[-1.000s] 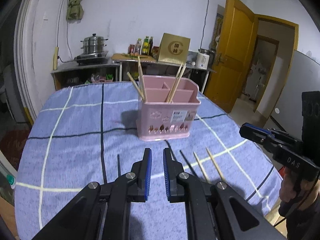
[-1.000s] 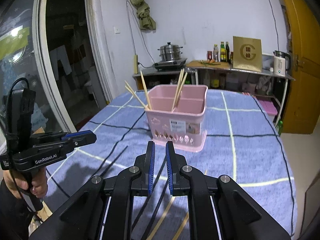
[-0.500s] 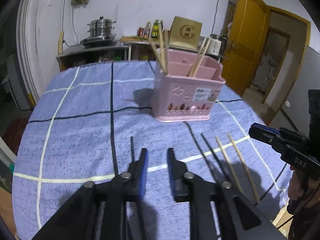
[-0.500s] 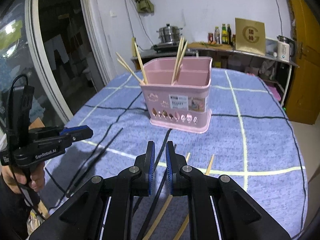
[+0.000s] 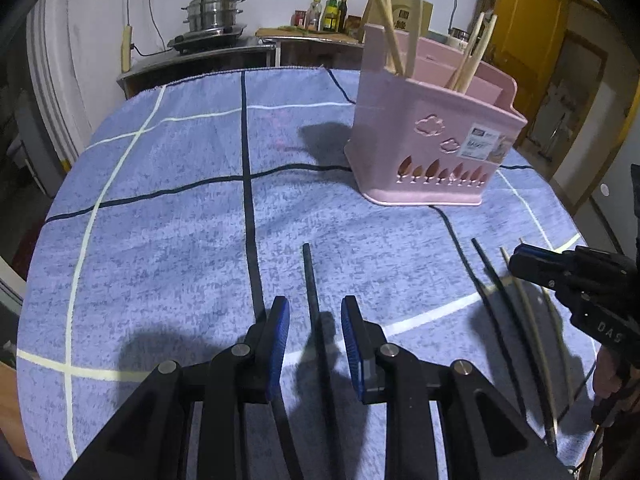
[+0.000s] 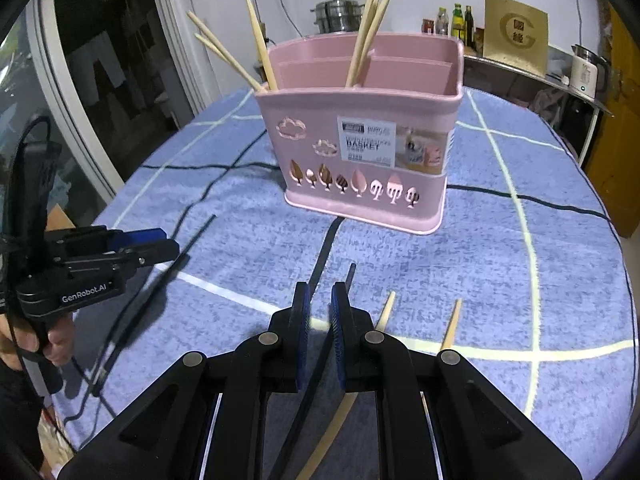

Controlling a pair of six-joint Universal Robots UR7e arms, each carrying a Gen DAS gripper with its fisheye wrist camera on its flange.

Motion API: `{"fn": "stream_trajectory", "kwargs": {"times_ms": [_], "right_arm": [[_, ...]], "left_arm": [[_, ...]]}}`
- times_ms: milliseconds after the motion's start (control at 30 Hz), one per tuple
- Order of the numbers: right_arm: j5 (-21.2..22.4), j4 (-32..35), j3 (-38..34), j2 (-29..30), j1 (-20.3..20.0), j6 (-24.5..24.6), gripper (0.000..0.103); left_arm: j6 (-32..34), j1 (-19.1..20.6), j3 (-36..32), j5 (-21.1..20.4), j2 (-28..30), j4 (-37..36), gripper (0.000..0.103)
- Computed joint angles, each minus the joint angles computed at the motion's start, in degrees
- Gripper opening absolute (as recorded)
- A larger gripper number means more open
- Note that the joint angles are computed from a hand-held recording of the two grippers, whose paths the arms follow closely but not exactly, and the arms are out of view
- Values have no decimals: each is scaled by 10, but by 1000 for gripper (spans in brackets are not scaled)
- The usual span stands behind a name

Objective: Organize utensils
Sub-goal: 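Close the left tool on a black chopstick while the right tool grasps another, then lift the held black chopsticks upright and carry both tools over the basket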

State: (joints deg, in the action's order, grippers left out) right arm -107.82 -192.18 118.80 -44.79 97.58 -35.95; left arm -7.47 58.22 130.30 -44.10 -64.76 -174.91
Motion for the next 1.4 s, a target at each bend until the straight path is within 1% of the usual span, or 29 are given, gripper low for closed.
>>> {"fn": "stream_trajectory", "kwargs": {"times_ms": [100,200,367,567,767,833,867,900,1000,1067,1233,1400], "right_arm": [[-23,7,-14,15,0,5,11],[-35,15,-25,26,2,7,11],[-44,11,-31,37,3,-1,11],[-53,15,-42,44,9,8,11],[-64,16,-42,46,13,13,11],[-69,16,-44,48,16,14,10],[-72,14,-44,50,17,14,9],[-72,15,-45,50,17,15,7],[-66,19,-45,49,15,20,7],[-61,24,-45,46,14,23,6],[-35,17,-29,27,16,20,6],[-6,2,-11,-3,25,18,5]], "left_arm": [[10,8,-10,-5,10,1,26],[12,15,-21,-9,17,13,26],[24,18,-27,-6,28,6,26],[26,20,-49,1,38,33,26],[38,16,-49,17,48,22,22],[38,15,-50,21,50,20,18],[38,14,-50,22,51,20,14],[38,14,-50,24,52,19,11],[36,12,-53,29,56,22,6],[32,11,-55,30,55,28,6],[22,12,-52,13,41,36,5],[18,-8,-34,11,11,21,4]]}}
